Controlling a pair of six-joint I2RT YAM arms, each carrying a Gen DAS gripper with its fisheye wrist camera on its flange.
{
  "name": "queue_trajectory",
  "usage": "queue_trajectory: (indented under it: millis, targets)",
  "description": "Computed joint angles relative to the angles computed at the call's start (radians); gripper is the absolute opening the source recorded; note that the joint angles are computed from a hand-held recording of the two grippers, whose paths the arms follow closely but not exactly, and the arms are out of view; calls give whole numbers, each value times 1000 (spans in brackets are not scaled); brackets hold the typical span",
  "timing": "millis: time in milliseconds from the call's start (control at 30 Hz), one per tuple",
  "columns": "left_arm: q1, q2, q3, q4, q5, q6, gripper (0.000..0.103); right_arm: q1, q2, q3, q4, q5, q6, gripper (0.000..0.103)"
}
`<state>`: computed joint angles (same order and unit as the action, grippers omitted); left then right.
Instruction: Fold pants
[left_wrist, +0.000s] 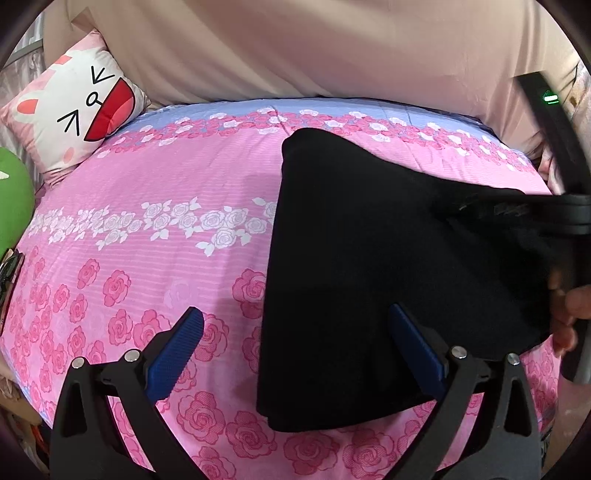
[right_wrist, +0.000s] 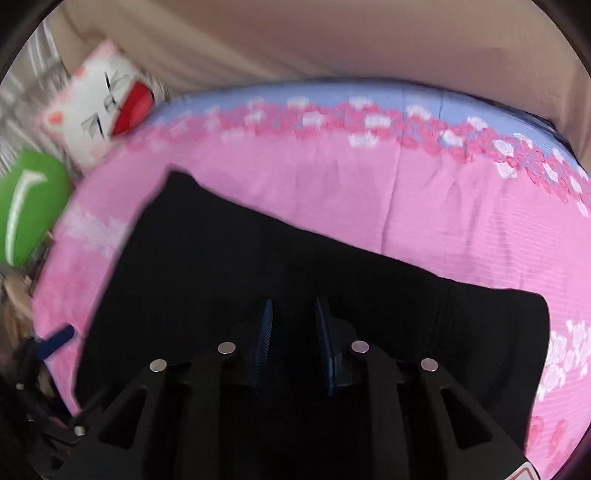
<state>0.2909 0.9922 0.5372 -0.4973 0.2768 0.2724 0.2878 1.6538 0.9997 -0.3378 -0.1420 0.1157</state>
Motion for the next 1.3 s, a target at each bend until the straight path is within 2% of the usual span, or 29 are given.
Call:
queue_trajectory:
  millis: [67, 133, 200, 333, 467, 567, 633, 733, 833, 967, 1100, 1233, 1300]
  targets:
    - [1, 4, 3, 1, 3, 6, 98, -19, -133, -68, 6, 3, 19, 27]
    - [-1, 10, 5, 5, 5, 5, 98, -57, -324, -163, -10, 23, 22, 43]
    - [-2, 14, 6, 4, 5, 7, 98, -118, -467, -237, -54, 36, 20, 50]
    - [-15, 7, 1, 7, -8, -6, 98, -246, -562, -319, -136, 26, 0, 55]
    - [-31, -18, 0, -17, -28, -13, 98, -335, -542, -420, -103, -22, -32, 55]
    - [-24, -30, 0, -39, -28, -4, 98, -430, -572, -472, -96, -157, -62, 56]
    - [-9, -19, 6, -57, -7, 4, 98, -459, -573, -497, -83, -205, -64, 57]
    - [62, 60, 44, -118, 125, 57, 98, -516, -546, -495, -110, -309, -86, 61]
    - [140, 253, 118, -214, 283, 132, 98, -553, -498, -501, -110, -394, -98, 64]
    - [153, 294, 127, -202, 337, 151, 98, -630, -423, -506, -102, -539, -141, 69]
    - [112, 325, 142, -181, 358, 143, 98, -640, -384, -499, -92, -598, -195, 76]
    - [72, 369, 165, -137, 365, 115, 98, -668, -265, -456, -74, -712, -272, 85]
    - [66, 400, 186, -132, 380, 115, 98, -643, -226, -430, -60, -724, -296, 86]
